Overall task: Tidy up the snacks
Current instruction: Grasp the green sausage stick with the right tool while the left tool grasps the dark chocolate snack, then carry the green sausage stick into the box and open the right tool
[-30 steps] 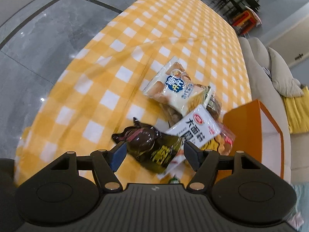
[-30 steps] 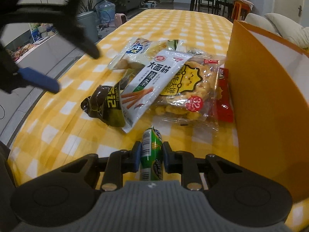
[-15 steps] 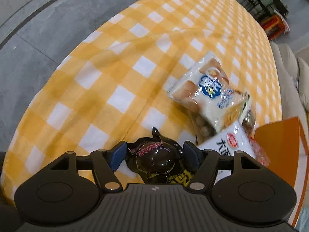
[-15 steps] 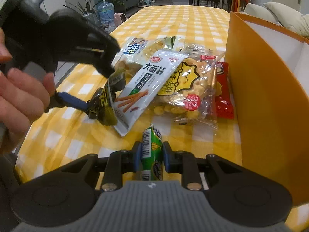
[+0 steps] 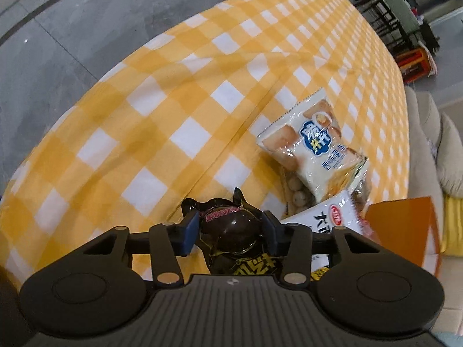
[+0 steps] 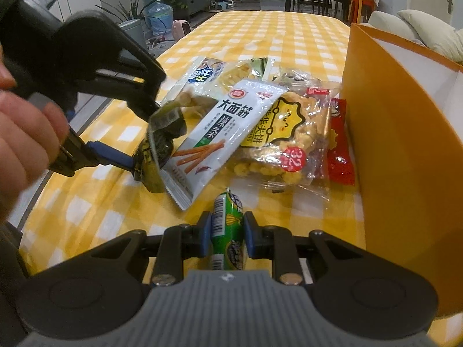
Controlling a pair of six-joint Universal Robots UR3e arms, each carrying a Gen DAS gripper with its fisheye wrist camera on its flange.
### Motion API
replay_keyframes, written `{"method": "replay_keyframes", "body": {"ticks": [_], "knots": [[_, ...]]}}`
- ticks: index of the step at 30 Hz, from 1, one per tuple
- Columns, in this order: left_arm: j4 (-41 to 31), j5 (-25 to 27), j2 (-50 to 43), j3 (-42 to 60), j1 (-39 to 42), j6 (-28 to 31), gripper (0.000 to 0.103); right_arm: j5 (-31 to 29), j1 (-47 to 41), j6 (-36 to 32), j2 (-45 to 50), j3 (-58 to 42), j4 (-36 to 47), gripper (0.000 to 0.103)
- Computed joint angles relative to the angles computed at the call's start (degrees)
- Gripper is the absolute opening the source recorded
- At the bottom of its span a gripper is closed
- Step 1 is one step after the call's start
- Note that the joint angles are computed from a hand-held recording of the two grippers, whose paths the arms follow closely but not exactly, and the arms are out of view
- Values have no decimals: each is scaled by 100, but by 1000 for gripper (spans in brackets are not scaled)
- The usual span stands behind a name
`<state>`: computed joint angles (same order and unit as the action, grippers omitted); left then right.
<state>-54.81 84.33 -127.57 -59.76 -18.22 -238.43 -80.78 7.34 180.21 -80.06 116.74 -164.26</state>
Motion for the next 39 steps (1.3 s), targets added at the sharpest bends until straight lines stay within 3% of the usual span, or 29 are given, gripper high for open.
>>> {"method": "replay_keyframes", "body": {"ticks": [6,11,24,33,39], "knots": [[466,-227,241,-534,124,-227,52,88,-62,90,-41,-36,137,21],[418,62,282,-370,-6,-56,52,92,-72,62,-61,-27,157,21],[1471,26,1079,-1246,-21,206,52,481,-341,187,-689,220,-24,21],[1954,-139,1323,-1208,-190,427,52,1986,-1757,219,-2143,-58,1074,21],[2081,-367,1088,-831,-350,489,52,3194,-3763,-24,-2924,-566,2628,21]]}}
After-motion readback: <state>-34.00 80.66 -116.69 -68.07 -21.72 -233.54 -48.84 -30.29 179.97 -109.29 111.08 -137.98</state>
